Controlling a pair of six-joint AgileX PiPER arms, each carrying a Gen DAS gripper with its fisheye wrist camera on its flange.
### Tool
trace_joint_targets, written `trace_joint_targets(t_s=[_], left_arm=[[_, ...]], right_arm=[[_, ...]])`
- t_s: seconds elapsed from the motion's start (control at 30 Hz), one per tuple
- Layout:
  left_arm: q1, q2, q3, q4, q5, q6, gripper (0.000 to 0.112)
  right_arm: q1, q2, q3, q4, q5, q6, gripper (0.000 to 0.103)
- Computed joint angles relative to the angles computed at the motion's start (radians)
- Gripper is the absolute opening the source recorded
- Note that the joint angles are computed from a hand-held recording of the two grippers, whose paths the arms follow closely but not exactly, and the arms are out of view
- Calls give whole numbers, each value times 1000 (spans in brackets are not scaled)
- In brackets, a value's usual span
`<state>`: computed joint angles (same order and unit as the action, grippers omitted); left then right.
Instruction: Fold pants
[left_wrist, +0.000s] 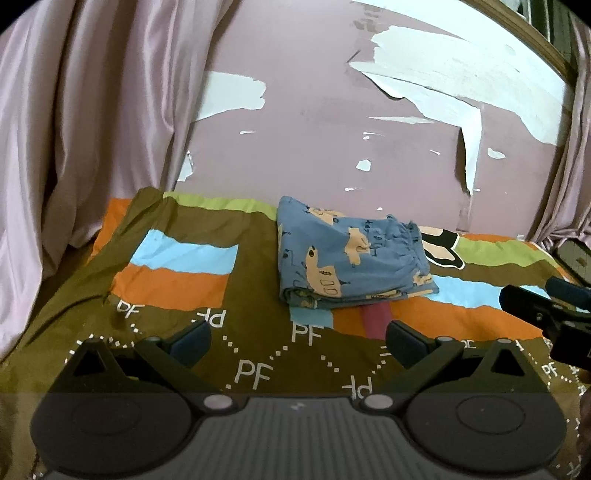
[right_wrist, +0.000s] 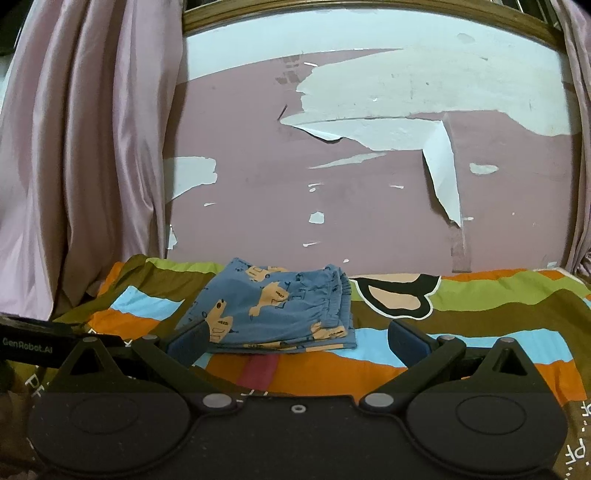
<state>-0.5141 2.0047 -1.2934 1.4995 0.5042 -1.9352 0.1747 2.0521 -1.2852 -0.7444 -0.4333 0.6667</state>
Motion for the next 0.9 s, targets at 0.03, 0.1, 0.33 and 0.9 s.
trace_joint_targets(t_s=[0.03,0.1,0.33,0.9], left_arm=[[-3,1,1,6,4,-4,103],[-9,1,7,21,11,-19,103],[-31,10,22,28,34,-17,103],[-55,-1,96,65,63,-73,103]], right_arm=[[2,-2,12,37,-9,-37,102],[5,-8,44,121,-32,-117,102],[7,-12,112,206,-75,-209,102],[10,-29,175,182,-54,-182,102]])
